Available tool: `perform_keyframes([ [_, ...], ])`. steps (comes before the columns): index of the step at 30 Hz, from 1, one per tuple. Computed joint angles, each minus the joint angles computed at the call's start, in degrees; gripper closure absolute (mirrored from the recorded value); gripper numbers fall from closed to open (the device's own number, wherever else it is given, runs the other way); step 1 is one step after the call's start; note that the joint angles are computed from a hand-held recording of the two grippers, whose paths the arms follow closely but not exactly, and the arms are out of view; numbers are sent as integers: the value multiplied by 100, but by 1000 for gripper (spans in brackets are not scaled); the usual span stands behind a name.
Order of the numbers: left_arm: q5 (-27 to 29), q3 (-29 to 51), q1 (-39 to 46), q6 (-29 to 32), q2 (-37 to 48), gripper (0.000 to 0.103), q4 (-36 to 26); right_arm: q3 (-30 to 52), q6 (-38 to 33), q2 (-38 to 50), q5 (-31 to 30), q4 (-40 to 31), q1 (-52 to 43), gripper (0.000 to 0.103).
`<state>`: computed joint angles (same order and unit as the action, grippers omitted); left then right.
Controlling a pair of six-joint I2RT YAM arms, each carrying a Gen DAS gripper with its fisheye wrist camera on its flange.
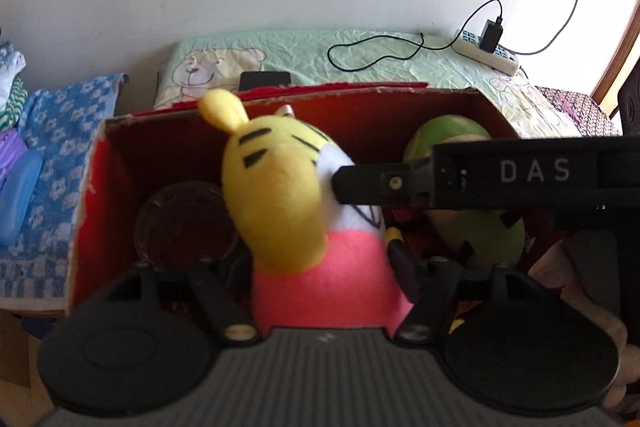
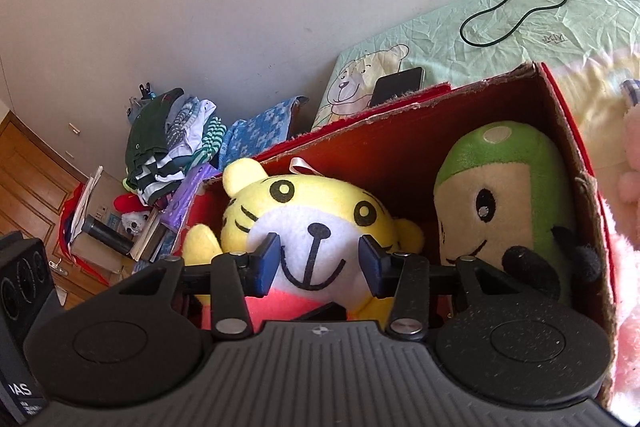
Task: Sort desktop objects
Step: 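Carry the yellow tiger plush with the right gripper into the red box, then lower the tiger beside the green plush and open the right gripper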
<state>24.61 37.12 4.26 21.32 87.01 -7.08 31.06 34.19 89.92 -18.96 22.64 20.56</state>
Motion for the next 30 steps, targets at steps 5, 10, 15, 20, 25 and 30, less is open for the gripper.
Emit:
perform_keyframes([
  [5,332,-214,600,287,-653,18,-245,23,-247,-176,428,-275,126,56],
  [10,1156,-51,1147,845,-751,16,-1056,47,-332,-89,568,-296,187,56],
  [15,1117,-145,868,514,-597,15,-805,62,-331,-195,832,-432,299,58],
  [20,1033,-319,499,378,-579,15,-498,-50,-198,-398,771,-446,167,60],
  [25,802,-445,380,371,-668,15,-320,-126,-267,-472,750,-487,183,60],
  [30,976,-260,750,532,-643,20,-657,-145,-286,-470,659,-474,242,65],
])
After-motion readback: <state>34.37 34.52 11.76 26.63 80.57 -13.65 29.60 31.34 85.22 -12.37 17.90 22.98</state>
